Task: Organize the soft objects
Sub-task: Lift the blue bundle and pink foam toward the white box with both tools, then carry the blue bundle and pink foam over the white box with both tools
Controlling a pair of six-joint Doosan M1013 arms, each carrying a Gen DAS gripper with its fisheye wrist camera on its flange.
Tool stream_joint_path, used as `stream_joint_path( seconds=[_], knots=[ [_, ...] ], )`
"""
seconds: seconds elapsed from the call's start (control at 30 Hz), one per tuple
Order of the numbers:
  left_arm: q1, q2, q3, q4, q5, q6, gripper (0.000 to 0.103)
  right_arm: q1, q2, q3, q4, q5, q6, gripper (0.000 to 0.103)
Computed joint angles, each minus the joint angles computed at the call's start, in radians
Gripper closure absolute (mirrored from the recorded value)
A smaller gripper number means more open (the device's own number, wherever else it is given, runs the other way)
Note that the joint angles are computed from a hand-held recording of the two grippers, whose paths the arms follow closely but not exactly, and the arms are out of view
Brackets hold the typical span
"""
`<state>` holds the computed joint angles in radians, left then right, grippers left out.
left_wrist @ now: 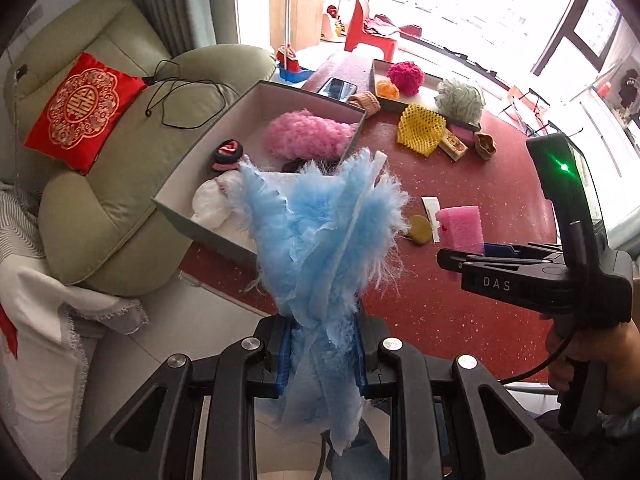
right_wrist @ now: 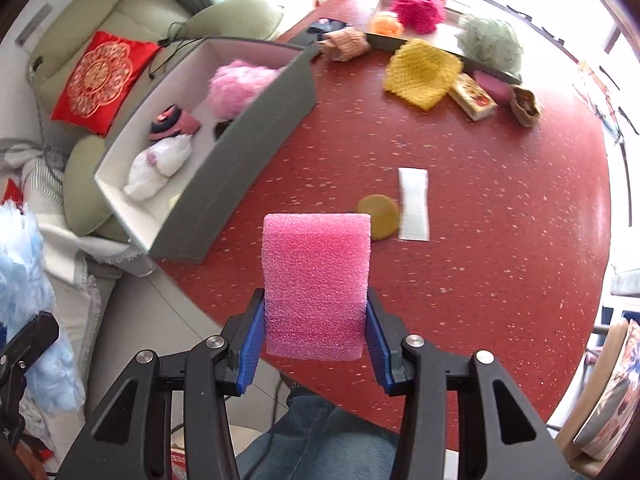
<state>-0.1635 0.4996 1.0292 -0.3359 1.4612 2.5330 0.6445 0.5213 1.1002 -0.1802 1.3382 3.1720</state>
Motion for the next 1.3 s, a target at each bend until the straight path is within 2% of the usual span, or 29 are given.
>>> stream_joint_path(
  seconds=[0.17, 0.37, 0.5, 1.3],
  knots=[
    [0.018, -0.017, 0.018, -0.001, -0.077, -0.039, 0.078, -0.012, 0.056, -0.108, -0.011, 0.021, -0.143, 0.054],
    [0.024, -0.016, 0.002, 0.011, -0.117, -0.179, 0.078, -0.028, 0.101, -0.224, -0.034, 0.047, -0.350, 0.054],
    [0.019, -0.030, 0.019, 0.026, -0.146, -0.229, 0.078, -0.034, 0.109, -0.262, -0.039, 0.049, -0.422, 0.054],
    [-0.010, -0.090, 0.092, 0.129, -0.255, -0.372, 0.078, -0.052, 0.072, -0.188, 0.022, -0.060, -0.532, 0.054]
  ],
)
